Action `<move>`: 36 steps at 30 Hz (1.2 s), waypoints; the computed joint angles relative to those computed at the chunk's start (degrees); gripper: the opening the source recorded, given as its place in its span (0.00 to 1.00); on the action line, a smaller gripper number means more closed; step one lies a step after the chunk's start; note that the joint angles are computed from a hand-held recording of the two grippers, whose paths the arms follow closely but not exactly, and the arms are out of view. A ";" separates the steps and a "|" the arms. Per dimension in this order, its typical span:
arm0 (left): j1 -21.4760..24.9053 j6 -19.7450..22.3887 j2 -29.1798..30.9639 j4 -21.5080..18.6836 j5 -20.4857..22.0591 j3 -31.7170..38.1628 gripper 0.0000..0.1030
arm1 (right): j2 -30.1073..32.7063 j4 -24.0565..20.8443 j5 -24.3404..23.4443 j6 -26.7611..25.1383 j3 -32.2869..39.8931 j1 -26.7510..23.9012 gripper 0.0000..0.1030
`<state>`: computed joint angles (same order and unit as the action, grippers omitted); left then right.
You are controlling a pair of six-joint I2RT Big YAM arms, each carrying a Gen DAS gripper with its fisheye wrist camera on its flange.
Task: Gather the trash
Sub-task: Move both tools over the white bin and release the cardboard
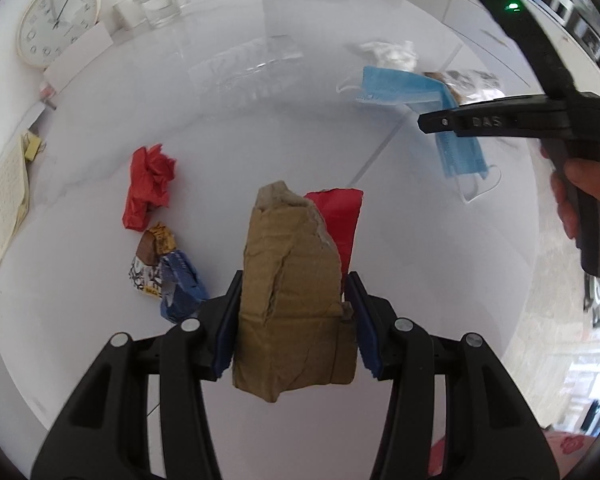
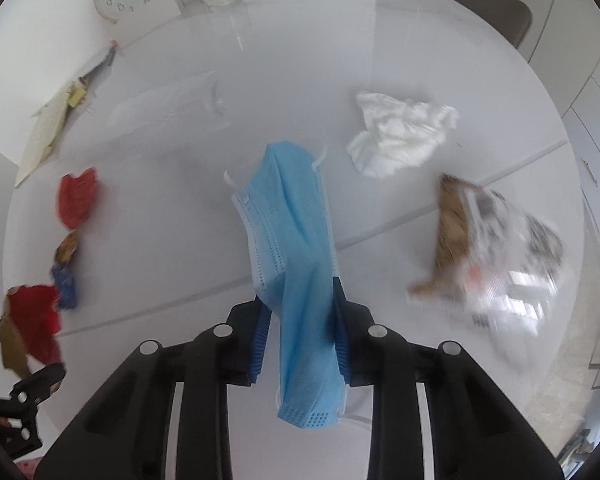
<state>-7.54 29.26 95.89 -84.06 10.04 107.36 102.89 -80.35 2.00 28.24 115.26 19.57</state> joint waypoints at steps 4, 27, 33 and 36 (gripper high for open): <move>-1.98 1.46 -3.20 -0.57 1.83 -1.99 0.47 | -10.72 2.17 0.29 3.68 -10.57 1.37 0.28; -30.34 -3.68 -10.34 -4.22 6.88 -13.05 0.48 | -49.48 -8.18 2.35 16.76 -42.67 -3.00 0.30; -32.63 -6.19 -10.96 -2.39 3.89 -13.68 0.73 | -50.72 -7.53 0.49 13.52 -43.92 -5.80 0.30; -32.93 -6.92 -11.60 -1.75 2.27 -13.90 0.81 | -50.91 -7.12 -0.22 12.76 -44.35 -6.23 0.30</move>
